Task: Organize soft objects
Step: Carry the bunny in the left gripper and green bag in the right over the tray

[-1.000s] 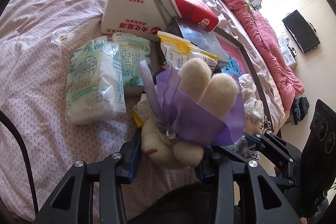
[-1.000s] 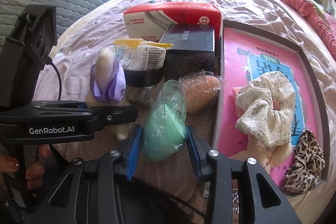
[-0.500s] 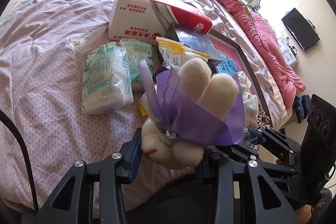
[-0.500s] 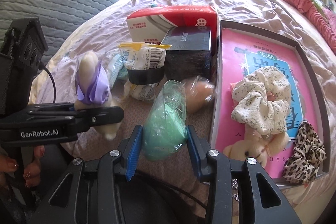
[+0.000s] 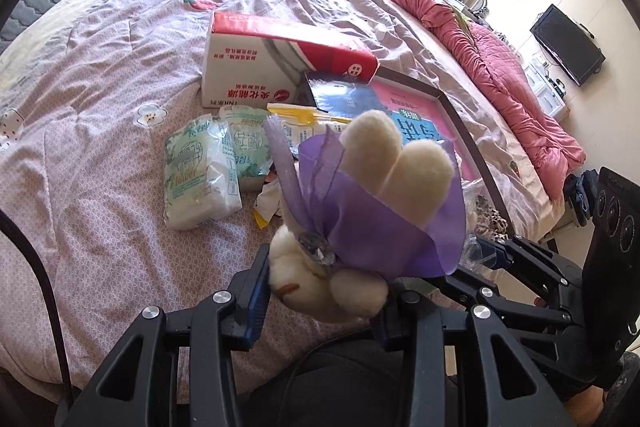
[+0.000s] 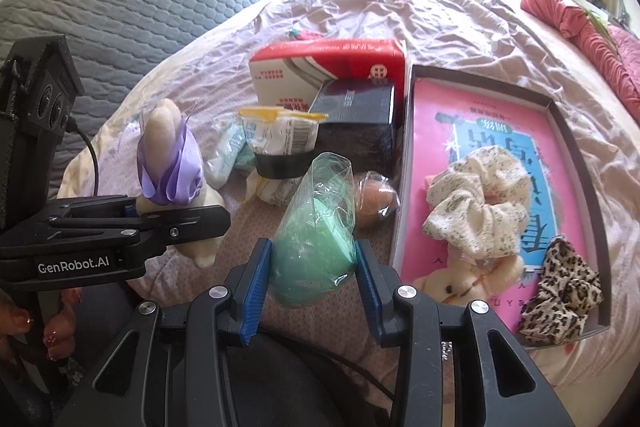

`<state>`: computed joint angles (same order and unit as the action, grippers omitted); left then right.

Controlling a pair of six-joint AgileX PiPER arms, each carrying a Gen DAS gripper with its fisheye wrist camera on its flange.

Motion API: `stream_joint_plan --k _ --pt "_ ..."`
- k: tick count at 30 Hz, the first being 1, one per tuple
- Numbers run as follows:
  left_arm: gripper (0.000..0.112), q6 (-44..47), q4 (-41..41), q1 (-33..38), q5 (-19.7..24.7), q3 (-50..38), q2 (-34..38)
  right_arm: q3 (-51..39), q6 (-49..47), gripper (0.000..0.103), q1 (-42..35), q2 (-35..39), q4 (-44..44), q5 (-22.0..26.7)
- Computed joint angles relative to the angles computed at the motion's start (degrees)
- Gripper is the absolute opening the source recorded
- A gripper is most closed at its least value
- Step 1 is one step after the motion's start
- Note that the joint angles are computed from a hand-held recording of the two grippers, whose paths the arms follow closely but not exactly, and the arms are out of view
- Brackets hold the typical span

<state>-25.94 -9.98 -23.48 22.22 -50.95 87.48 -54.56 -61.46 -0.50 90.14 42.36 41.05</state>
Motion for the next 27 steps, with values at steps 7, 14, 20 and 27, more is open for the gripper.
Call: stream_joint_plan --k 7,14,20,27 --pt "0.042 -8.1 7.7 -2.1 2.4 -1.0 -2.1 1.0 -1.3 0.043 -0.5 -3.5 1.0 -0.9" --pt "0.042 -16.3 16.1 -5.2 6.6 -3.4 -2.7 2.1 -2.6 0.043 -1.2 -7.0 2.0 -1.4" --pt "0.042 -22.1 22.6 -8.5 10.2 -5.8 -3.0 2.8 -4.5 0.043 -3.1 -9.0 3.8 -1.0" --pt "0.042 -26.5 27.6 -12.2 14.4 -9.3 -2.6 2.8 -6.3 0.043 -5.6 -10.4 6.1 0.1"
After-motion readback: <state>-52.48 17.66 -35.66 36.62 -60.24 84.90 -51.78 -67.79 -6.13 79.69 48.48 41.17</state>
